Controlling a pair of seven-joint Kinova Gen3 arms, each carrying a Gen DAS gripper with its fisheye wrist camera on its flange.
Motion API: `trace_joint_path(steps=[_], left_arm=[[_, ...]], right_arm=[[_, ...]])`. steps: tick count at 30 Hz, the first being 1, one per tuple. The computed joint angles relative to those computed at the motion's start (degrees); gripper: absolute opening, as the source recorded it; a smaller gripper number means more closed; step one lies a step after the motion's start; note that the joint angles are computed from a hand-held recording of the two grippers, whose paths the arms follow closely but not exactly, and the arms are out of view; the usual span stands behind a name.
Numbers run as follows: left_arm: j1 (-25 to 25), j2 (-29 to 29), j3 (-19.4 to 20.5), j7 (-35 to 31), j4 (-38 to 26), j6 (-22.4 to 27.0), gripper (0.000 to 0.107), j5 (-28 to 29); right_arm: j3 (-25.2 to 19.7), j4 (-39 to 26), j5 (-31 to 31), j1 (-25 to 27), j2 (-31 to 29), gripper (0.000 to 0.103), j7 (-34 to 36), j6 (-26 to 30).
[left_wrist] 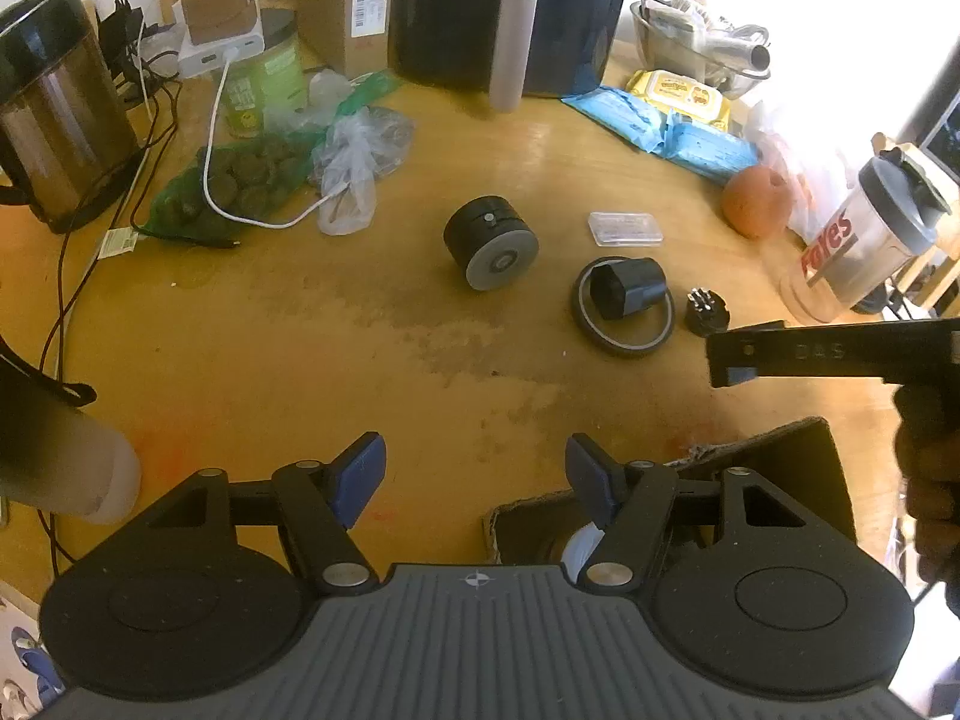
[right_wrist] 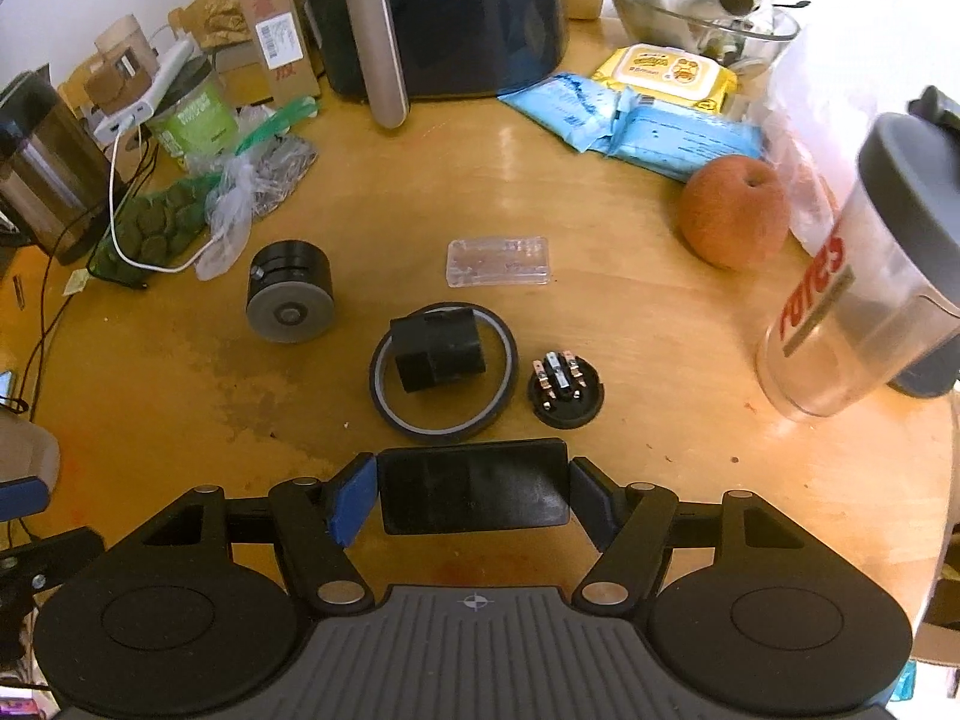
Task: Organize rigid objects
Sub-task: 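Grasp the black cylindrical puck with the left gripper while the right holds the block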
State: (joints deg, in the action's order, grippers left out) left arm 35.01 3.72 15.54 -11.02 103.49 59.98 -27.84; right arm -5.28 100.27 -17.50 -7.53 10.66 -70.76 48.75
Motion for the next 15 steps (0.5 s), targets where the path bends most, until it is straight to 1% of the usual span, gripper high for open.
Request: trace_joint_path(steps=[15], left_arm=[[1.2,3.3,-1.5,0.6,-2.5,0.6,0.066,-3.0]], right_arm=[[2.0,0.0,-6.6,5.4,-2.1,0.071,6.9,4.1]])
